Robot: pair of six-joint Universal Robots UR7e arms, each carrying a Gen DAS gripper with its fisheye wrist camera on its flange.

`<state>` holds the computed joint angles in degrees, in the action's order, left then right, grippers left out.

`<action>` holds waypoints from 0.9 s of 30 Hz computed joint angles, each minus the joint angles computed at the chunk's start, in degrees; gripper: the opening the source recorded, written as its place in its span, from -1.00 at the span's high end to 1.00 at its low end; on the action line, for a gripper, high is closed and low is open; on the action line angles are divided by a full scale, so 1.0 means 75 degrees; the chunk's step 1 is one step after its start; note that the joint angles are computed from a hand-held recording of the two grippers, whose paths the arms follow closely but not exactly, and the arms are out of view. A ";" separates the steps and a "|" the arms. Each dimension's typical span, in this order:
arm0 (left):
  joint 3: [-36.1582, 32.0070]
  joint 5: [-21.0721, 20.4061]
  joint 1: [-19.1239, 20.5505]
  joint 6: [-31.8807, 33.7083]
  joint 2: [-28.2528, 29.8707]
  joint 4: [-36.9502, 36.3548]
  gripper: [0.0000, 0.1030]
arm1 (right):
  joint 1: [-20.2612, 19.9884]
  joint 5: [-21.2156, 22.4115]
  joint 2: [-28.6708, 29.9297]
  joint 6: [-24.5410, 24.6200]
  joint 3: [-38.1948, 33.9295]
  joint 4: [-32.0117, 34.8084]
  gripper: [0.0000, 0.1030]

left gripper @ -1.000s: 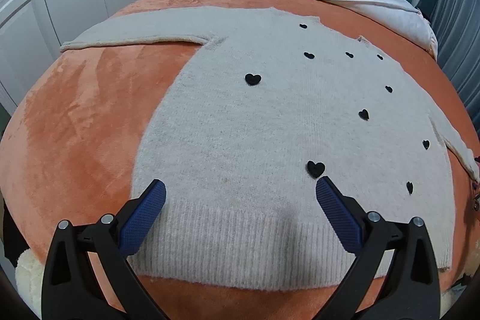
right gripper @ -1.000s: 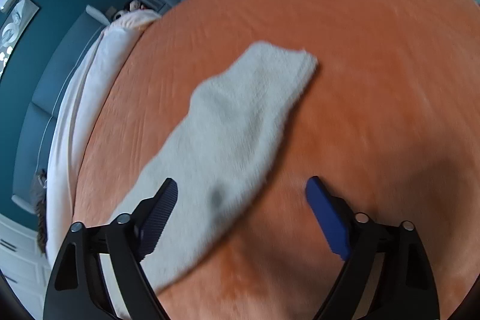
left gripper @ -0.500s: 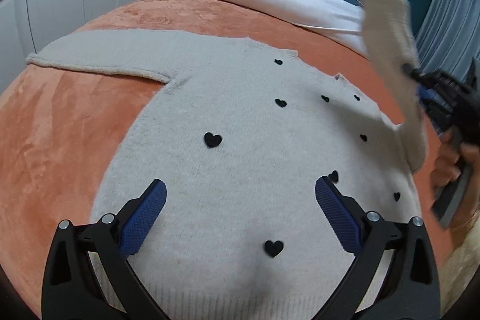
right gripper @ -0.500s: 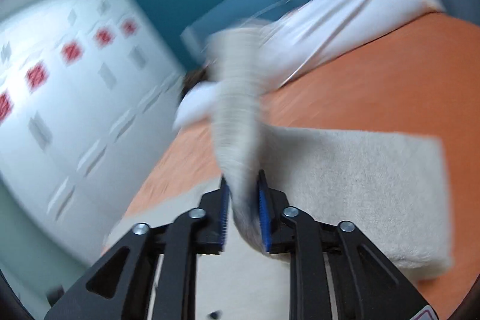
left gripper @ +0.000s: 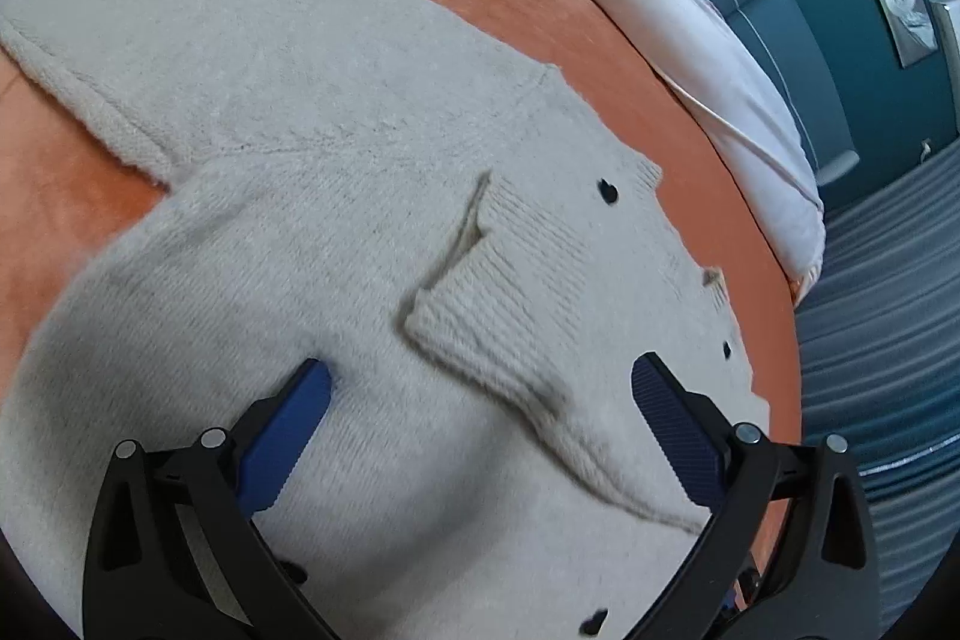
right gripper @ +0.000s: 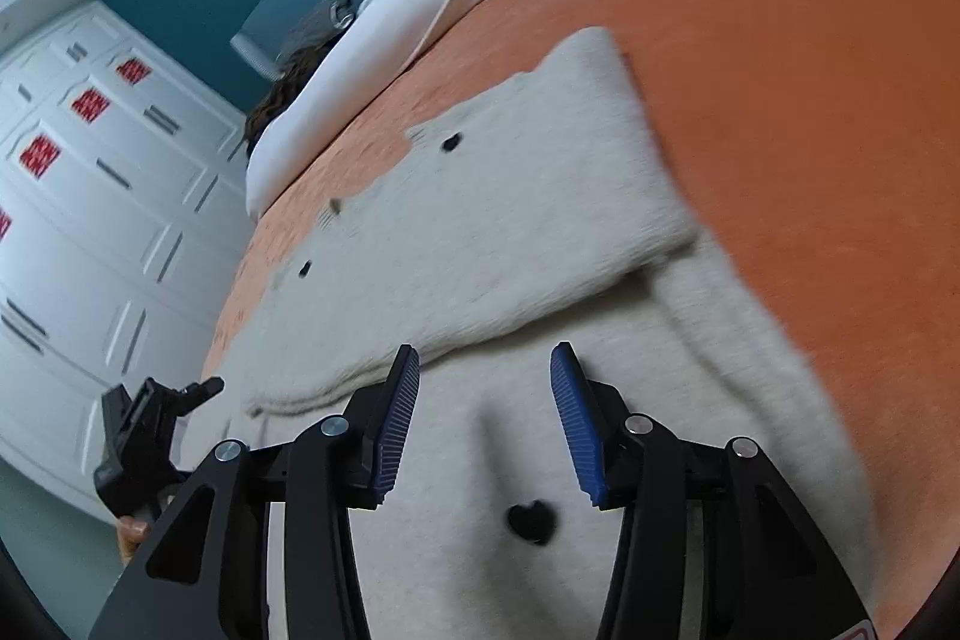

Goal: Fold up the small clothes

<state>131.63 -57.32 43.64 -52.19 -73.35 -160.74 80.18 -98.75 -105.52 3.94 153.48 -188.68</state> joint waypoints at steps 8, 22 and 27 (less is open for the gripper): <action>-0.0774 0.0573 -0.0149 0.0949 0.0639 0.0146 0.76 | -0.0273 0.0378 0.0893 0.0497 -0.0621 -0.0817 0.82; -0.0331 0.1049 -0.0075 0.2236 0.0807 -0.0943 0.87 | 0.0518 -0.0717 0.1476 -0.0181 -0.0586 -0.2287 0.88; -0.0200 0.1079 0.0029 0.2224 0.0858 -0.0816 0.85 | 0.0164 -0.0925 0.1217 0.0411 -0.0881 -0.0593 0.93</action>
<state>130.13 -49.22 43.86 -35.51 -66.91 -166.86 81.41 -105.69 -96.39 7.02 146.86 -193.12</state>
